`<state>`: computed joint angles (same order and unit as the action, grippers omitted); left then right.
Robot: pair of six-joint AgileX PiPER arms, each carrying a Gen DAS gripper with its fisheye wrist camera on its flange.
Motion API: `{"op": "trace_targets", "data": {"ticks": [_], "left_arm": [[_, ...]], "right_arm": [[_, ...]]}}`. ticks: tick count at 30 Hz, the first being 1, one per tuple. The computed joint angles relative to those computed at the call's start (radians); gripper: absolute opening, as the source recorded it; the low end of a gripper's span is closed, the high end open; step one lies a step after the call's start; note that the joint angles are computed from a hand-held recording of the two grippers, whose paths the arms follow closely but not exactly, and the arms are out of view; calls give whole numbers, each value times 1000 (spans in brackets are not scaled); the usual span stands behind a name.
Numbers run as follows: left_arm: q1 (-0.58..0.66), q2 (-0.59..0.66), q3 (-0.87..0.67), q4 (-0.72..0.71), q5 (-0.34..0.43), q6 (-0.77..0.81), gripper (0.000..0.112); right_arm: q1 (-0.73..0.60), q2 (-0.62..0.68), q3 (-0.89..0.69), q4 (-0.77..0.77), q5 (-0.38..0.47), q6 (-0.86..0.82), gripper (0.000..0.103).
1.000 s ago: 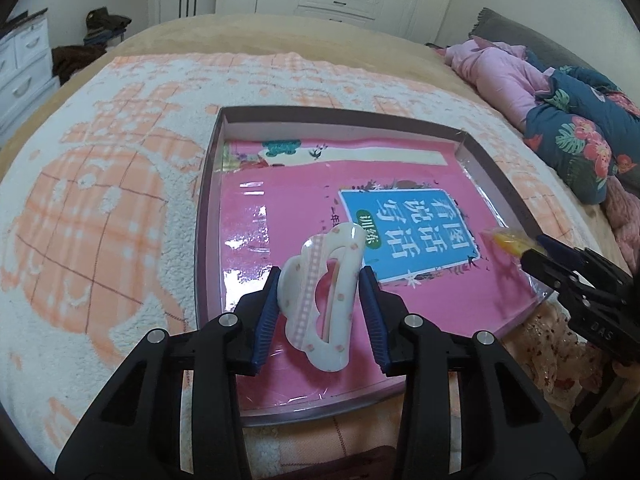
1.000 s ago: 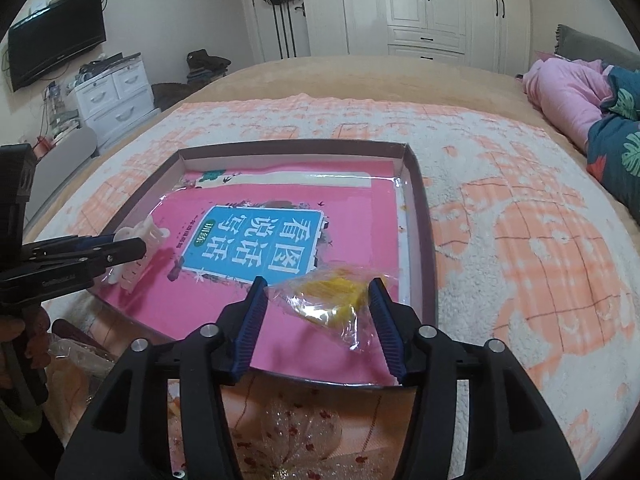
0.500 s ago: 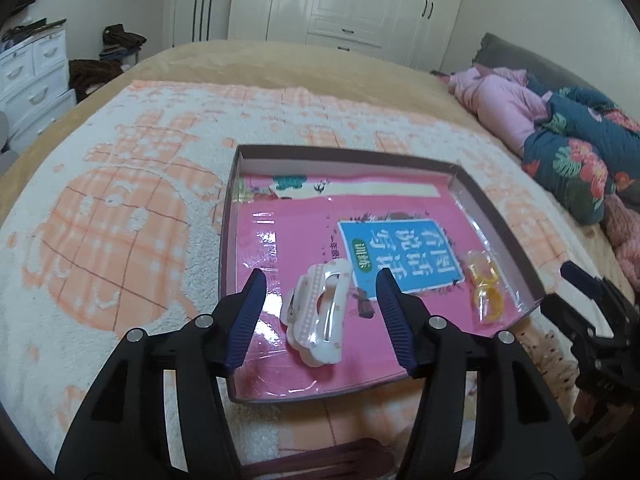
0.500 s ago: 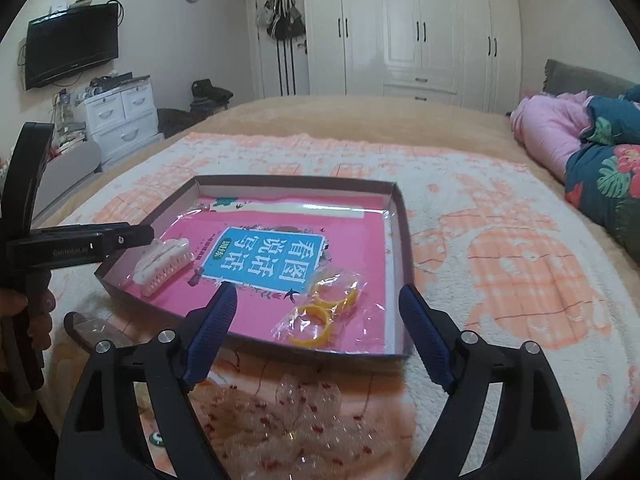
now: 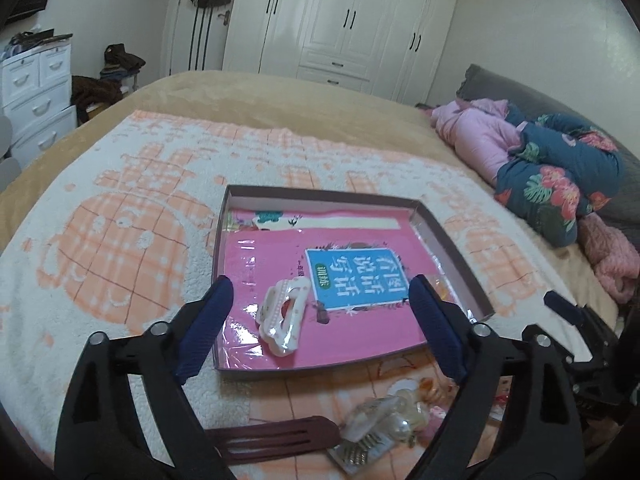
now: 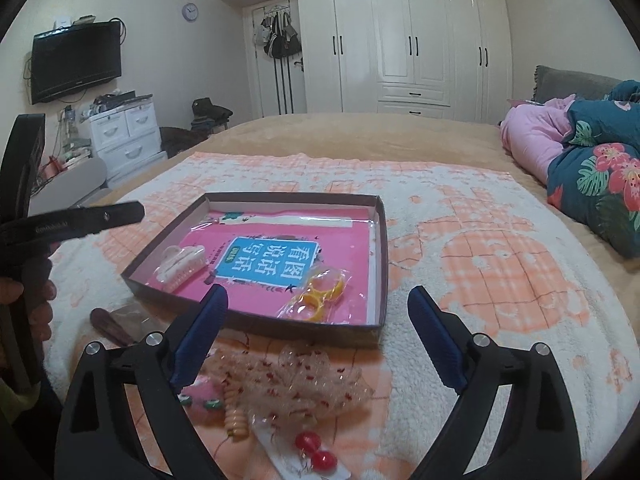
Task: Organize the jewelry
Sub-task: 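Move both tools back over the remaining jewelry beside the box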
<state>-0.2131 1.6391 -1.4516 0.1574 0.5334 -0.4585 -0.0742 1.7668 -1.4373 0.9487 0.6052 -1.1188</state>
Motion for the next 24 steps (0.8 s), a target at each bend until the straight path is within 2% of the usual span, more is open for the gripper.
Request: {"op": "trace_targets", "data": {"ticks": [13, 24], "left_arm": [[-30, -177, 241, 66, -105, -74, 81], [-63, -263, 366, 140, -152, -123, 81]], "right_arm": [[-19, -155, 185, 94, 2, -185, 91], [-6, -209, 275, 120, -4, -248, 91]]}}
